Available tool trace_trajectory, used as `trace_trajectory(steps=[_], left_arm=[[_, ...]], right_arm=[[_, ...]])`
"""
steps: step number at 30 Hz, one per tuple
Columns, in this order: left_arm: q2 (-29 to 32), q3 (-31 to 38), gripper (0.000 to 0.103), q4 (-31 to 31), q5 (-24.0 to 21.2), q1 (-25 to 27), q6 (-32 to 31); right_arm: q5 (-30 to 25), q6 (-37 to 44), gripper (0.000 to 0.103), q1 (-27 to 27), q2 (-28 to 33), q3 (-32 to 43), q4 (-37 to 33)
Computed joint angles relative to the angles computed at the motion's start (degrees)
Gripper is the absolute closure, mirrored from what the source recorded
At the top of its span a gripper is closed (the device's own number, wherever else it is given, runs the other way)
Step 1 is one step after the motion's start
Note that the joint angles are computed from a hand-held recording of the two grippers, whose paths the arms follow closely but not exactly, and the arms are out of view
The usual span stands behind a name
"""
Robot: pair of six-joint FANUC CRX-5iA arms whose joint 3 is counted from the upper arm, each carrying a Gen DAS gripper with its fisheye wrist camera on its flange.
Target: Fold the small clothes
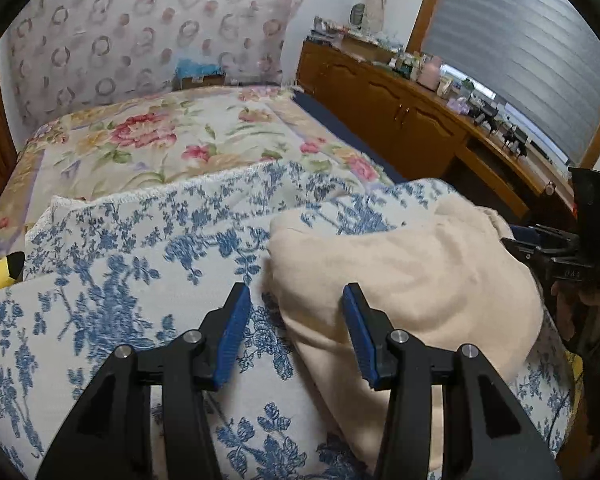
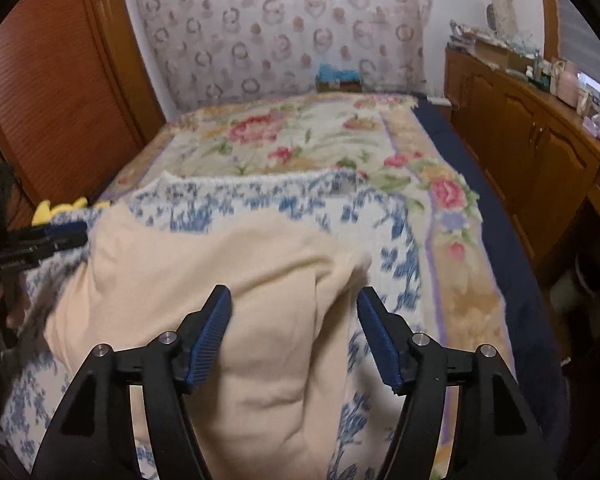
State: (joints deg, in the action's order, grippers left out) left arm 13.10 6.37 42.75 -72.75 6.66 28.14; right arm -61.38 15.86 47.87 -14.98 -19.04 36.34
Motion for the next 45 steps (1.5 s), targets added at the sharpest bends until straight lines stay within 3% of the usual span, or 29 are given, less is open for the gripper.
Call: trace_trajectory(steps=[5,11,15,18,24,27,28,29,31,34,40,45], left_arm=[[1.64,1.34,0.056,-2.83,-1.12,-0.94,2.03],[1.68,0.66,0.056,-1.45,-1.78,-1.06,2.18],[1.29,0.31,0.056,-1.76,-0.88,-1.41,1.98],[1.32,0.38,0.056,-1.72,-0.91,-1.41,1.91],[1.01,0.45,0.056,-2.40,-0.40,-1.66,1.90],[1.67,0.88,0.059,-1.39,-1.84,-1.79,1.66],[2.09,1.20,0.068,-0.94,-2.87,-1.78,1.55],[2.10,1.13,0.075,-0.72,-2.96,-1.87,1.14],[2.52,1.74,0.088,-0.83,-4.16,-2.02,0.75],[1.67,1.26,0.093,0.05,-4.44,-1.78,-0.29],[-3.71,-3.58,0.094,8.86,-5.01,1.50,-6.02],[-7.09,-6.68,0.094,15.81,-5.88,6.07,-8.65]], right_arm=[[2.54,-0.06,0.035,-1.62,0.62,-0.60,-4.48],[5.22,0.80,0.037,-1.48,0.38,-1.56,-3.88],[2.50,0.51,0.038,-0.91,1.64,-0.41,-2.41],[0.09,0.47,0.032,-0.58,2.23,-0.33,-0.27],[2.95,1.02,0.024,-2.51,1.57,-0.74,-3.06],[5.19,2.46,0.037,-2.49,1.03,-1.28,-3.53],[5.89,2.71,0.042,-2.63,0.79,-1.37,-3.95],[7.50,3.47,0.060,-2.94,0.21,-1.76,-4.82],[10.62,2.72,0.066,-3.17,-1.03,-3.56,-4.69],[14.95,2.88,0.087,-4.13,-3.47,-5.46,-6.87],[11.98,-2.68,0.091,0.34,-5.27,-5.78,2.84],[9.29,-2.73,0.092,3.98,-3.67,-2.71,10.11]])
